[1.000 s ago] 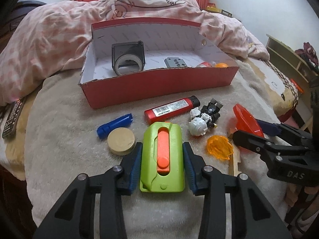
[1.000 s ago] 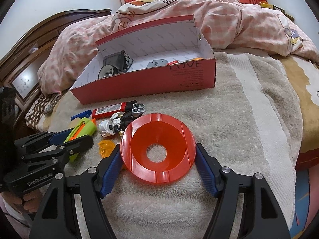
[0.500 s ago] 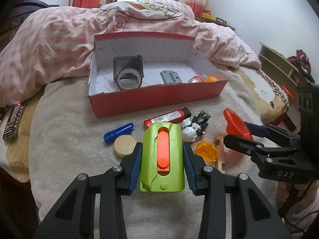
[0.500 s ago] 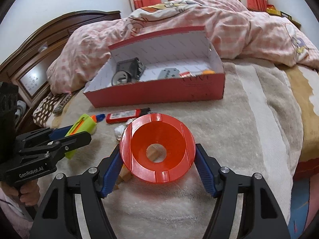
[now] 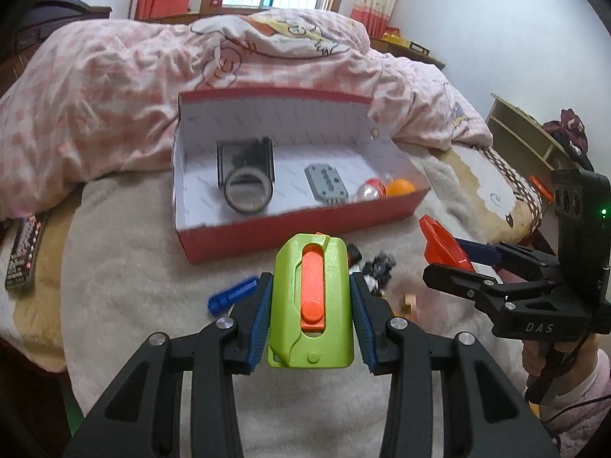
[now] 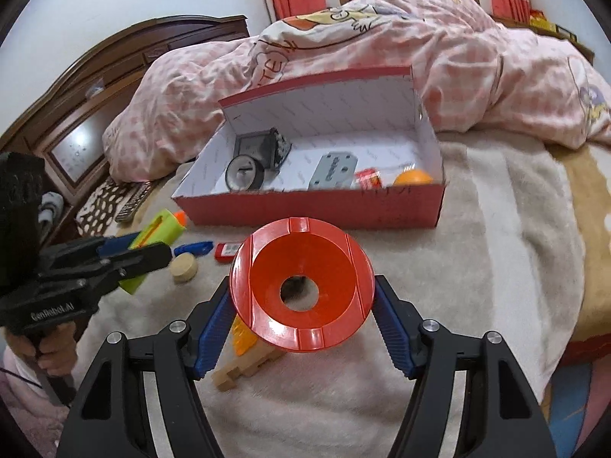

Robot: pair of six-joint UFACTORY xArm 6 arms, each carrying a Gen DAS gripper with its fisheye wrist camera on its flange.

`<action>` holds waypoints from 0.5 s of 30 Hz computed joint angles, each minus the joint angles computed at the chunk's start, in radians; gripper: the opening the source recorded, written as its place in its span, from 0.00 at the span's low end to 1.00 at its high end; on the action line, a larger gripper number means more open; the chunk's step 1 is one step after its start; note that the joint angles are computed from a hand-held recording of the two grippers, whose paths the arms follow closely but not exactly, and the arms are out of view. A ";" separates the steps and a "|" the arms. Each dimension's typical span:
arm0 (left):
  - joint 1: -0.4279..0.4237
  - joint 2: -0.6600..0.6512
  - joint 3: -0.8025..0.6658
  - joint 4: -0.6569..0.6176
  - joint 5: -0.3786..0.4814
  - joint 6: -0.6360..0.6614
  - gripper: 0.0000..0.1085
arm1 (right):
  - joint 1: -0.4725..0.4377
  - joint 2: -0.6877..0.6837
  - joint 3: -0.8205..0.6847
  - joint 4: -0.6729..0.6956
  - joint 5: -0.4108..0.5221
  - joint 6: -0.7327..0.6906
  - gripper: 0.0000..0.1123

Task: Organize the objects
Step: 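Carry the green toy and orange funnel over the shoebox with both grippers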

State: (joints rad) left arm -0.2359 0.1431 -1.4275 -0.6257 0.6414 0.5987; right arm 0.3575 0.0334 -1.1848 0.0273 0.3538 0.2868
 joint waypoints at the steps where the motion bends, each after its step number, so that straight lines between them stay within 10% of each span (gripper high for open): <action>1: 0.000 0.006 -0.011 0.002 0.002 -0.002 0.36 | -0.003 0.004 -0.010 0.000 0.006 -0.007 0.63; 15: 0.013 0.134 -0.206 0.049 0.056 -0.038 0.36 | -0.026 0.110 -0.178 0.122 0.083 -0.181 0.63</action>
